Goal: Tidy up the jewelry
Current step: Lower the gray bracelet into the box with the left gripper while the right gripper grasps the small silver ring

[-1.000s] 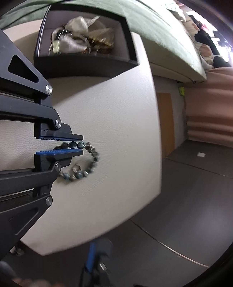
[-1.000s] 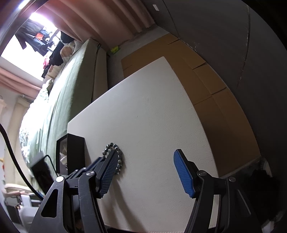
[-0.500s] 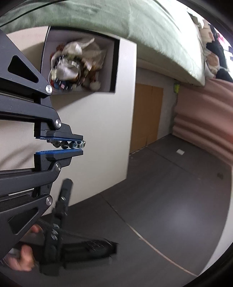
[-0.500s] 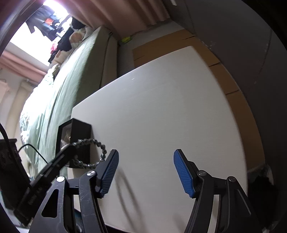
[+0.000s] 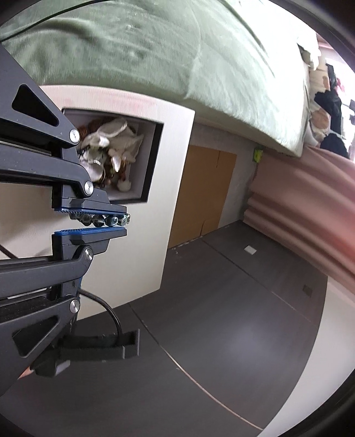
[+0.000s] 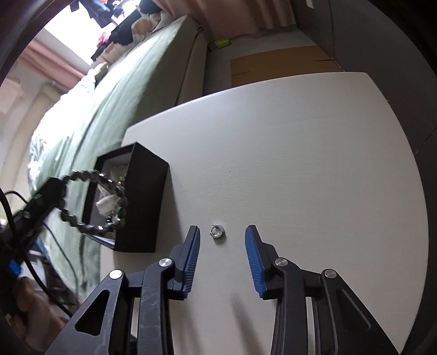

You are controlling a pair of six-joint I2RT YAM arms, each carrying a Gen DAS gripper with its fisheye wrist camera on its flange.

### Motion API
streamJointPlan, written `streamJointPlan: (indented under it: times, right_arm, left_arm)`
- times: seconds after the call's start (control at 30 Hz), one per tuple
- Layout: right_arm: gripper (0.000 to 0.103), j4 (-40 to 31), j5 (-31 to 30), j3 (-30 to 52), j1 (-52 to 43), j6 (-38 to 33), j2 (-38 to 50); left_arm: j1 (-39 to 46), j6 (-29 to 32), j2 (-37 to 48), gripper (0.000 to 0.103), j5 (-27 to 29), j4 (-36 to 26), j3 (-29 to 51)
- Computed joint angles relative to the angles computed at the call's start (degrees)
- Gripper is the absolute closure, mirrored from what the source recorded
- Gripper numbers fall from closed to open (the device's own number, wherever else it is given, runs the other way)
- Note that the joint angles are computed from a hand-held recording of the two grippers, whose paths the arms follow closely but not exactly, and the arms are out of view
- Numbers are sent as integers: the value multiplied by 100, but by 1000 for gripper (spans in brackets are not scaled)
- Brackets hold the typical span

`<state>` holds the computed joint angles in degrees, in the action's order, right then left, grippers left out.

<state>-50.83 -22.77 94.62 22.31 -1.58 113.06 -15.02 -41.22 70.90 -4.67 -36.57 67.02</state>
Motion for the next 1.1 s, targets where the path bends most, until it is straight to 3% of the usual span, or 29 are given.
streamJointPlan:
  times: [0.13,0.27,0.47,0.6,0.8,0.87,1.0,1.1]
  right_arm:
    - [75,53,429,12,240,-33,41]
    - [77,326,1347,-222,615,-159,-113]
    - [85,568,1978,-457,972,-480,-200]
    - [88,607,1958,-572,961,-562,-301]
    - [88,510,1240,-569,528,-445,-587]
    - [89,458,1028,-488,392,-386,-604]
    - [89,375,702,-384,246,-323,-648]
    - [88,365,439,-377,191,-290,-715]
  left_arm:
    - [170,10,-212,95,55,-46,-88]
    - [398,-6,-408,95,165,-60,-188]
    - [533,-66,-521,95,214,-55,-273]
    - [519,-84,-564,95,383,179,-385]
    - [407,-80,-323,95,348,318,-331]
    - [389,-152,-136,94,105,127,-223]
    - [610,-273,85,79,273,-159,-154]
    - [660,-374,-87,50,106,-124,-267]
